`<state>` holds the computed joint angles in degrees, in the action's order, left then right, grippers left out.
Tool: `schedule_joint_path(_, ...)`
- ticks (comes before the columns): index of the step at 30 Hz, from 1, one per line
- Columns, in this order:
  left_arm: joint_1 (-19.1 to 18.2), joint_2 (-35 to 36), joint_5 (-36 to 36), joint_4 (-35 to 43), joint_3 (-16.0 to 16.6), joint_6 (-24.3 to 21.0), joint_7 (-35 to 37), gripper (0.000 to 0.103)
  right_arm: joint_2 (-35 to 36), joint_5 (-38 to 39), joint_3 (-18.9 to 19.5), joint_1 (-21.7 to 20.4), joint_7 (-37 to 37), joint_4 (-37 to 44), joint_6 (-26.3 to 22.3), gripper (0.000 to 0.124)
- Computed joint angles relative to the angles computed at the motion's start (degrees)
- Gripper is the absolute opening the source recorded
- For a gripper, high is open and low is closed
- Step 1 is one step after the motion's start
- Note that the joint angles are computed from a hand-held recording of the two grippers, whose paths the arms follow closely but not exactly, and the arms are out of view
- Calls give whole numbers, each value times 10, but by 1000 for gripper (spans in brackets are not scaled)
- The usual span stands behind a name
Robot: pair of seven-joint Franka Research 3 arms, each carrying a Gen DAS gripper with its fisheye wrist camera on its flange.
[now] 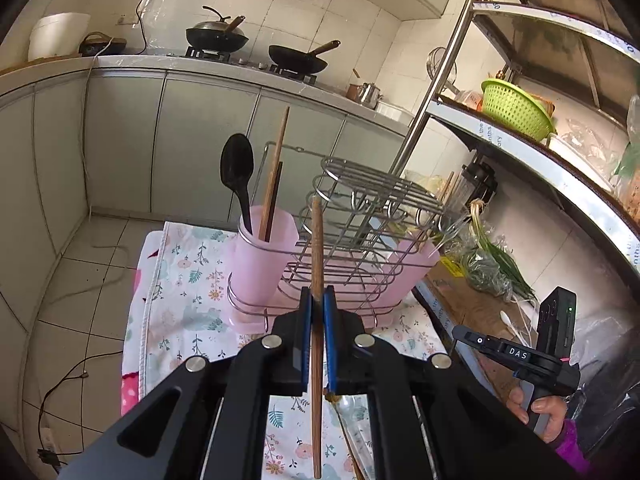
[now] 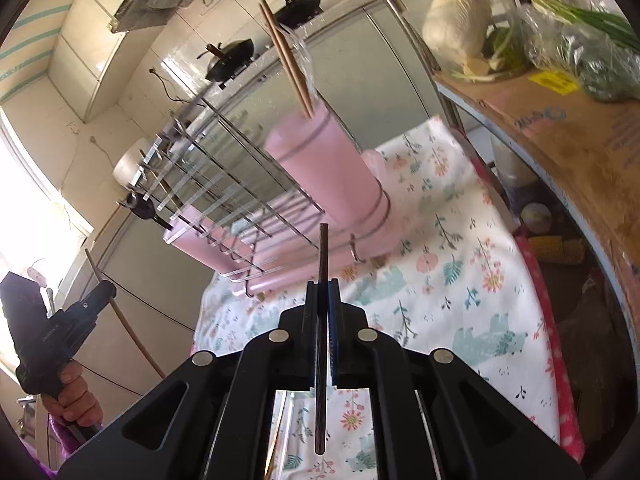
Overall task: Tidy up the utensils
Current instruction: 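Lift both held chopsticks up above the pink cup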
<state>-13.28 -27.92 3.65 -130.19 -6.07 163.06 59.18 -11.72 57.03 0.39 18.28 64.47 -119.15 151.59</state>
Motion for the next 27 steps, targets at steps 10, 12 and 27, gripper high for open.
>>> schedule_joint_path(10,35,3,31,32,-15,68,-38,5,3,-26,5,5,-20,71,47,5)
schedule_joint_path(12,51,5,47,44,-25,79,-51,5,9,-21,6,10,-34,93,80,5)
schedule_joint_path(27,151,30,145,91,-81,99,-169,5,160,-88,39,26,-106,249,322,5)
